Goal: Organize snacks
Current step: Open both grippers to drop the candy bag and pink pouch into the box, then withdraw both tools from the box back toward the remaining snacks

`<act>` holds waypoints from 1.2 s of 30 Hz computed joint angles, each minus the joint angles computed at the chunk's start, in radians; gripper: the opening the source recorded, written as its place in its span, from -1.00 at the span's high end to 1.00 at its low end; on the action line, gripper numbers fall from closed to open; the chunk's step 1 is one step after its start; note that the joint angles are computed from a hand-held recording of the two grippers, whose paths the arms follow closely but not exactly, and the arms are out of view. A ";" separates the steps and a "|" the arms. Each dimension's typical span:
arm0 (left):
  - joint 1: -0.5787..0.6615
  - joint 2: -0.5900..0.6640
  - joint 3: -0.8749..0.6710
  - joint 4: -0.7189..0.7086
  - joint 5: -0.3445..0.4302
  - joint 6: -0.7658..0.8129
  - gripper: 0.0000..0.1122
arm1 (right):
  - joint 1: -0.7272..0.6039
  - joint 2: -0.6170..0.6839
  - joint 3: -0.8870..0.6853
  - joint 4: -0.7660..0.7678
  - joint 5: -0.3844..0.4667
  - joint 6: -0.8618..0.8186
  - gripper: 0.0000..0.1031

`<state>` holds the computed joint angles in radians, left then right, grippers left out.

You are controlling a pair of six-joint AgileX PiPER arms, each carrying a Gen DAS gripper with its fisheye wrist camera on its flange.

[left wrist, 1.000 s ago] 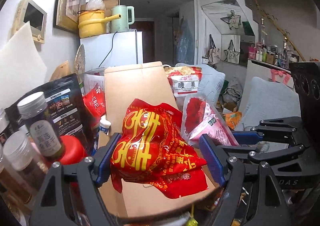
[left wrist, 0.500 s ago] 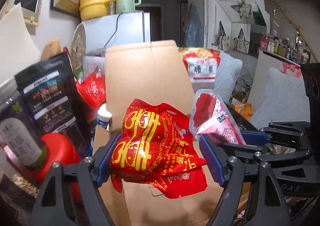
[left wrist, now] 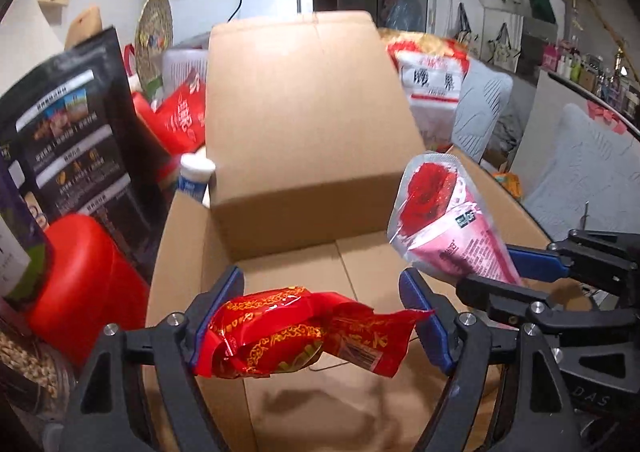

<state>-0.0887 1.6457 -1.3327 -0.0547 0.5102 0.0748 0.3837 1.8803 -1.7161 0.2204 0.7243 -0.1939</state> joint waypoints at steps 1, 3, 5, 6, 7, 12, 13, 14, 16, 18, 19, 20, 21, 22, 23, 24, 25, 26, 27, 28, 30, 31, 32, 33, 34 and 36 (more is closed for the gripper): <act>-0.001 0.008 -0.005 0.012 0.008 -0.013 -0.43 | 0.002 0.006 -0.004 -0.005 0.000 0.002 0.40; -0.004 0.022 -0.019 0.043 0.029 -0.048 -0.43 | 0.008 0.017 -0.014 -0.029 0.013 0.022 0.38; -0.014 0.037 -0.032 0.101 0.052 -0.107 -0.43 | 0.012 0.021 -0.012 -0.049 0.010 0.037 0.38; -0.019 0.041 -0.035 0.124 0.060 -0.129 -0.43 | 0.014 0.024 -0.015 -0.062 0.012 0.046 0.38; -0.022 0.046 -0.038 0.142 0.067 -0.148 -0.43 | 0.017 0.028 -0.021 -0.075 0.018 0.056 0.38; -0.028 0.059 -0.053 0.218 0.109 -0.225 -0.44 | 0.025 0.012 0.004 -0.102 0.004 0.079 0.16; -0.036 0.040 -0.033 0.270 0.089 -0.270 -0.44 | 0.025 0.006 0.013 -0.100 -0.004 0.078 0.16; -0.045 0.025 -0.018 0.323 0.073 -0.314 -0.44 | 0.026 -0.002 0.024 -0.100 -0.014 0.079 0.16; -0.062 -0.005 0.003 0.403 0.061 -0.379 -0.44 | 0.030 -0.017 0.039 -0.117 -0.021 0.095 0.15; -0.065 -0.028 0.006 0.415 0.063 -0.386 -0.44 | 0.033 -0.033 0.051 -0.133 -0.027 0.116 0.15; -0.068 -0.042 0.006 0.418 0.071 -0.388 -0.44 | 0.033 -0.041 0.058 -0.133 -0.030 0.119 0.15; -0.071 -0.053 0.007 0.423 0.077 -0.392 -0.44 | 0.032 -0.054 0.067 -0.131 -0.032 0.122 0.15; -0.075 -0.062 0.009 0.433 0.083 -0.400 -0.44 | 0.033 -0.065 0.076 -0.133 -0.035 0.125 0.15; -0.080 -0.073 0.009 0.441 0.090 -0.407 -0.44 | 0.034 -0.079 0.087 -0.137 -0.039 0.130 0.15; -0.083 -0.087 0.013 0.444 0.097 -0.412 -0.44 | 0.035 -0.093 0.099 -0.141 -0.043 0.134 0.15; -0.086 -0.101 0.018 0.442 0.102 -0.411 -0.44 | 0.037 -0.104 0.109 -0.145 -0.050 0.138 0.15; -0.089 -0.120 0.024 0.437 0.108 -0.407 -0.44 | 0.040 -0.124 0.122 -0.152 -0.051 0.145 0.15; -0.093 -0.133 0.033 0.440 0.111 -0.412 -0.44 | 0.042 -0.137 0.132 -0.155 -0.055 0.147 0.15; -0.097 -0.148 0.038 0.439 0.116 -0.411 -0.44 | 0.045 -0.154 0.142 -0.158 -0.056 0.151 0.15; -0.102 -0.170 0.045 0.441 0.123 -0.411 -0.44 | 0.047 -0.173 0.155 -0.163 -0.058 0.154 0.15; -0.113 -0.199 0.049 0.445 0.136 -0.416 -0.44 | 0.055 -0.210 0.173 -0.178 -0.053 0.168 0.15; -0.119 -0.220 0.054 0.438 0.142 -0.411 -0.44 | 0.059 -0.229 0.182 -0.186 -0.053 0.175 0.15; -0.125 -0.237 0.054 0.432 0.150 -0.405 -0.44 | 0.064 -0.247 0.191 -0.194 -0.055 0.182 0.15; -0.131 -0.249 0.056 0.432 0.156 -0.405 -0.44 | 0.070 -0.271 0.203 -0.208 -0.057 0.194 0.15; -0.139 -0.268 0.060 0.435 0.164 -0.407 -0.44 | 0.076 -0.287 0.210 -0.219 -0.057 0.204 0.15; -0.156 -0.304 0.063 0.446 0.180 -0.414 -0.44 | 0.084 -0.325 0.234 -0.234 -0.066 0.218 0.15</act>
